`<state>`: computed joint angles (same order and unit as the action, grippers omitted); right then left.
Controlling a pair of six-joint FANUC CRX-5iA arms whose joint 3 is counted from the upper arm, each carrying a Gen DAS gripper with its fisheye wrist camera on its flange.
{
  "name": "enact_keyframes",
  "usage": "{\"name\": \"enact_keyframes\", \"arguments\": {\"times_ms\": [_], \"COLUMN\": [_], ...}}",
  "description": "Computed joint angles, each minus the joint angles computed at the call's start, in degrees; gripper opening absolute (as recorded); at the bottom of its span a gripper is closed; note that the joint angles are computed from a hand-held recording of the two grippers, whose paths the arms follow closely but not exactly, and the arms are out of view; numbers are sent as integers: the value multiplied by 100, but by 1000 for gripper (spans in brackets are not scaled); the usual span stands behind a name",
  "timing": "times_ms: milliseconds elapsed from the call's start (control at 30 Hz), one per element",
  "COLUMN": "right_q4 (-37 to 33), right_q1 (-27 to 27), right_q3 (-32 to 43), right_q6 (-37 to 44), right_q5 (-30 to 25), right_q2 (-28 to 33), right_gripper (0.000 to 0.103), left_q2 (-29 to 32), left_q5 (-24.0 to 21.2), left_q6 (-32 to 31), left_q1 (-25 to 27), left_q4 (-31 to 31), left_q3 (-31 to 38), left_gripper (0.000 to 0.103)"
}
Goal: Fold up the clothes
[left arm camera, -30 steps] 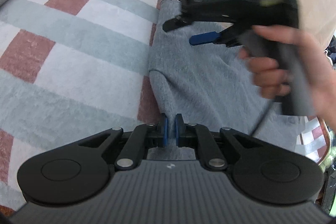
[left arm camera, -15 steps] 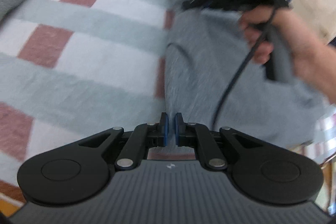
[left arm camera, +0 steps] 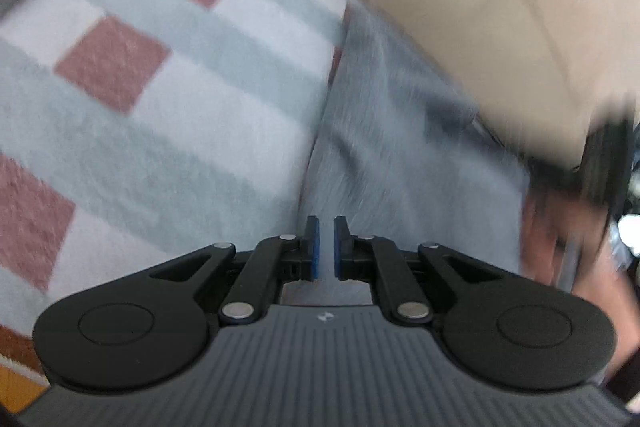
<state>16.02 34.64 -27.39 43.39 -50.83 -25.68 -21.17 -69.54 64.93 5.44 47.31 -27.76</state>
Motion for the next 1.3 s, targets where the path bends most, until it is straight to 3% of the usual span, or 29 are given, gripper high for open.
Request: {"name": "enact_keyframes", "arguments": {"times_ms": [133,267,400,433,467,533,633,733,800,900,1033,1200,1300], "right_q4": [-133,859,1053,1068,1081,1233,1299,1357,1422,1410,1528,1521,1474], "right_q1": [887,2158,2341,2373,2400,2703,2827,2901,2988,3127,3438,3408,3355], "right_q3": [-594,-1323,-1441,-1439,-1438,-1515,-1619,-1747,-1849,-1873,-1928,-1917,-1926], "right_q6": [-261,-1057,-1393,-1431,-1406,-1520,-1538,-1664,-1768,-1904,-2128,-2324,-2351], "right_q5": [-799,-1344,-1431,-1469,-1501,-1694,-1737,-1733,-1762,-1978,-2292,-2293,-2246], "right_q2": [-922,-1723,-1856,-1868,-1868,-1984,-2157,-2378,-2528,-2629,-2709,-2714,-2788], "right_gripper": [46,48,49,49,49,49,50,52,54,71,71,71,71], "left_q2": [51,332,838,970,1076,1223,1237,1181,1180,1235,1109,1159,1251], "left_q5": [335,607,1065,1161,1281,1448,1406,1496,1437,1139,843,365,261], "left_q6": [-342,-404,-970,-1049,-859,-278,184,790,730,618,129,-44,88], "left_q1": [-190,-655,-1368,-1533,-1718,-2037,-2065,-2316,-2191,-1834,-1527,-1545,-1658], "left_q4": [59,-215,-666,-871,-1375,-2376,-2688,-3801,-3577,-2802,-2021,-1845,-2055], "left_q3": [78,331,775,921,1143,1520,1646,1910,1869,1817,1565,1617,1738], "left_gripper": [6,12,32,32,32,18,13,15,15,15,17,38,41]}}
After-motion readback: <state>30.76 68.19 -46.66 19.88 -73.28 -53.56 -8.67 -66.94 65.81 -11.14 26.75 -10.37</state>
